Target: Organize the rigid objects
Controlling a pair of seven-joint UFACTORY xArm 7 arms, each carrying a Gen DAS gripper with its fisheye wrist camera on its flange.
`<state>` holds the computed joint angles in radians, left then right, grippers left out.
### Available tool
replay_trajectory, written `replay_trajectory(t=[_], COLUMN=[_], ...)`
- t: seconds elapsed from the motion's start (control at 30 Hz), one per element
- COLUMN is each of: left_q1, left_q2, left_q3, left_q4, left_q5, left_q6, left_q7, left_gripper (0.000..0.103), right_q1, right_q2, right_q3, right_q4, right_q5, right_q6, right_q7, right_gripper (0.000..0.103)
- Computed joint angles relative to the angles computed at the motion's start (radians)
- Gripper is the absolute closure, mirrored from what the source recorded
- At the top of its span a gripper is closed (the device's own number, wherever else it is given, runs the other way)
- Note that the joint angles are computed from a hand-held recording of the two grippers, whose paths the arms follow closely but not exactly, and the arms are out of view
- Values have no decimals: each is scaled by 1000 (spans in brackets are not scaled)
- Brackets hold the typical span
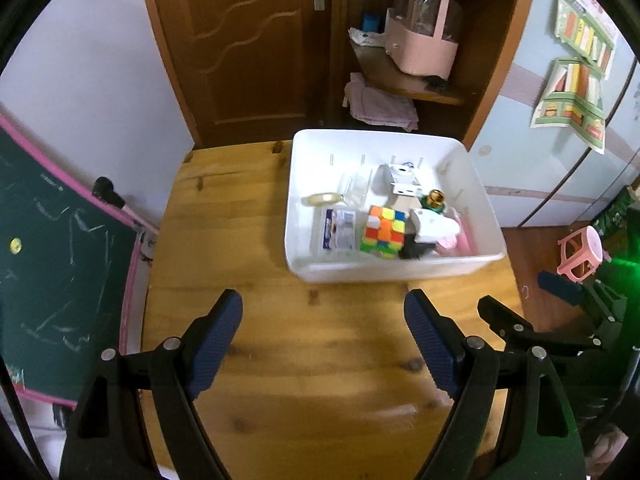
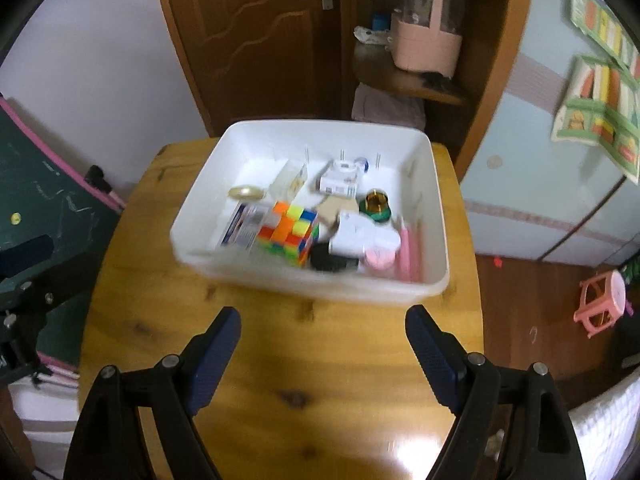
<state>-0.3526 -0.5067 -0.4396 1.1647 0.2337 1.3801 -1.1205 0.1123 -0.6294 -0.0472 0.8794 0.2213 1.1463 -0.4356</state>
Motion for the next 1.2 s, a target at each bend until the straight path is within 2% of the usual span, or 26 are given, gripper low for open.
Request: replay_trajectory(t=[0.13, 0.23, 0.53, 0.8, 0.97, 1.2], left_q1=[-11, -21, -78, -126, -128, -110], left_q2=[17, 42, 126, 117, 103, 68], left_q3=[-66, -108, -168, -128, -93, -85], left_q4=[76, 130, 240, 230, 223, 210], left_q5=[4, 8, 53, 49, 33, 47], left_q6=[90, 137, 222, 225, 225, 244], left_q7=[-56, -113, -255, -291, -237, -152], left_gripper=[18, 18, 18, 18, 18, 18], right_q1=[-18, -34, -63, -63, -64, -60], right_q2=[-89, -122, -210, -225, -215, -218], right_q3=[-46, -69, -98, -89, -71, -31], right_q4=[24, 44, 65, 83, 103, 104], right_q5=[8, 15, 8, -8, -8, -9], right_q6=[115, 162, 186, 180, 190, 170], right_q7=[-8, -10, -31, -27, 16, 103], right_gripper=[18, 18, 18, 18, 18, 18])
